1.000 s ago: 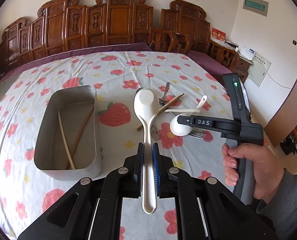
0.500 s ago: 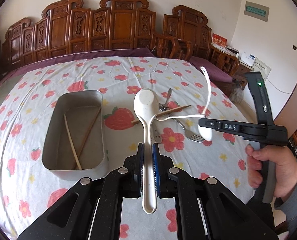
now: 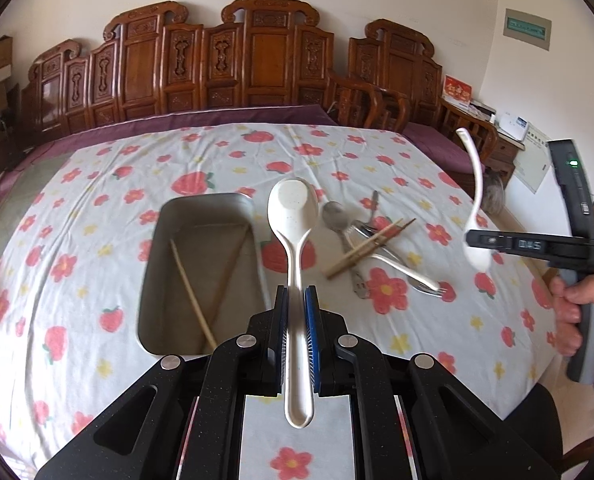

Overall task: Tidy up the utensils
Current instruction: 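Grasp the white ladle handle with the right gripper and lift it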

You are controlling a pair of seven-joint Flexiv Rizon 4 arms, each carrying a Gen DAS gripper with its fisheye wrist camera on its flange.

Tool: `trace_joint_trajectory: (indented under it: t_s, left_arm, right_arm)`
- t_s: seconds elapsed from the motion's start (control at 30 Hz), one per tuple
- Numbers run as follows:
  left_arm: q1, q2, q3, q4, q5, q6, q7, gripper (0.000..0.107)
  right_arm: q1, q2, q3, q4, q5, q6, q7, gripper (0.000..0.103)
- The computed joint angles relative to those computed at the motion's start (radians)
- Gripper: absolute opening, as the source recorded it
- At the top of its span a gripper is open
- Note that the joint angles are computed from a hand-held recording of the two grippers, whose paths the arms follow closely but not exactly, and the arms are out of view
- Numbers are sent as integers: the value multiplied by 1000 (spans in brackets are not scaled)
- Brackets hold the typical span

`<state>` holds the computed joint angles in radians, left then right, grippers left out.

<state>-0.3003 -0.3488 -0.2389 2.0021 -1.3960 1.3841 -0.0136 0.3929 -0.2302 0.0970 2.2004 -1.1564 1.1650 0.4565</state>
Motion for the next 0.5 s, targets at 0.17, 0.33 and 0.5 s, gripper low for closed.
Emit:
trace_joint_trajectory:
  t_s: [0.17, 0.33, 0.5]
  left_arm:
    - [25, -44, 7, -41, 80, 20, -52, 8]
    - [73, -84, 0, -71, 217, 23, -149, 8]
    - [119, -123, -14, -106, 334, 24, -228, 8]
  right_arm:
    - [19, -30, -1, -50, -10, 23, -22, 5]
    - [59, -97, -17, -134, -18, 67, -44, 5]
    - [107, -158, -42, -214, -5, 109, -77, 5]
